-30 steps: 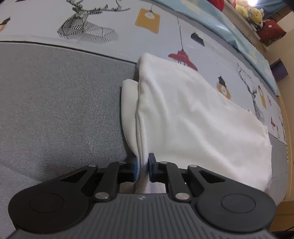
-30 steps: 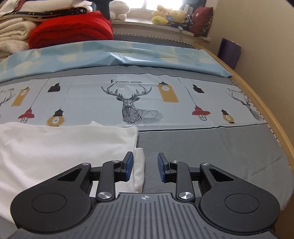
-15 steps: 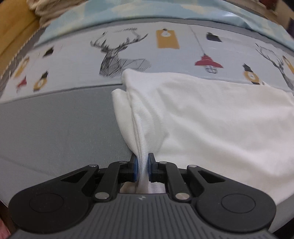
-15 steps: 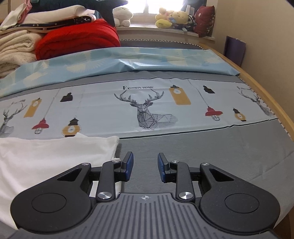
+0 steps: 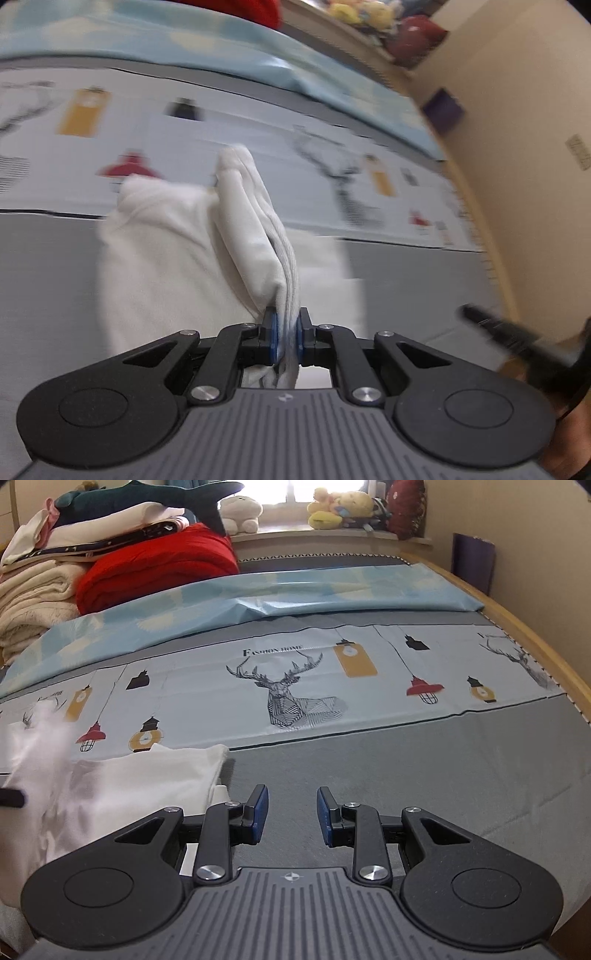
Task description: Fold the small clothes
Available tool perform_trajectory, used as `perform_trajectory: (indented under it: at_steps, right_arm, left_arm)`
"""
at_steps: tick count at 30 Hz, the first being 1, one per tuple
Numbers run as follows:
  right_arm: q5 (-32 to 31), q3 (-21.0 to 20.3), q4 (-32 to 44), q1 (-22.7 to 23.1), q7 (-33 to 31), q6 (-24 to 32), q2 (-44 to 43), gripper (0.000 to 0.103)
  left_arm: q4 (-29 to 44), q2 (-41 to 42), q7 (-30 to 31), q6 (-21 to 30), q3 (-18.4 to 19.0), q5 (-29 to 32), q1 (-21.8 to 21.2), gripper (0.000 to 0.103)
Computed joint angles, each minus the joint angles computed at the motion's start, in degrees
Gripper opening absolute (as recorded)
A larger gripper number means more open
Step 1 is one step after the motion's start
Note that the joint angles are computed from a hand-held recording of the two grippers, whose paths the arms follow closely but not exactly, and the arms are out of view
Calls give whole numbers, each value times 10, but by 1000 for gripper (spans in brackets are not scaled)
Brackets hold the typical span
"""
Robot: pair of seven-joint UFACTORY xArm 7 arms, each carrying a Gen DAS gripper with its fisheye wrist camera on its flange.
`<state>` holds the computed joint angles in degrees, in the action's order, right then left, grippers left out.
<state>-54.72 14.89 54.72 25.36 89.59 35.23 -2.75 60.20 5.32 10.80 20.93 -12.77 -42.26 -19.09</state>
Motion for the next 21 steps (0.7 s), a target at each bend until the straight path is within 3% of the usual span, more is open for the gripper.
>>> perform_trajectory:
  at_steps: [5, 7, 9, 11, 14, 17, 21]
  right_arm:
    - [8, 0, -11, -2, -8, -5, -6, 30]
    - [14, 0, -11, -3, -18, -6, -4, 30]
    - [18, -1, -10, -4, -23, -8, -1, 30]
    - [32, -3, -8, -4, -34, -17, 3, 30]
    - [51, -8, -7, -6, -44, -44, 11, 30]
    - [94, -14, -2, -5, -64, -86, 29, 32]
    - [239, -17, 12, 2, -166, -160, 73, 40]
  left_arm:
    - [84, 92, -75, -43, -32, 43, -45, 11]
    - [110, 121, -81, -53, -53, 42, -42, 13]
    - [125, 136, -4, -52, -117, -43, 11, 14]
    - [125, 134, 52, -48, -137, -94, 31, 24]
    - [103, 107, 49, -41, -99, -66, 14, 25]
    - [70, 76, 0, -8, -54, -12, 4, 25]
    - [28, 38, -47, 28, -13, 72, 1, 25]
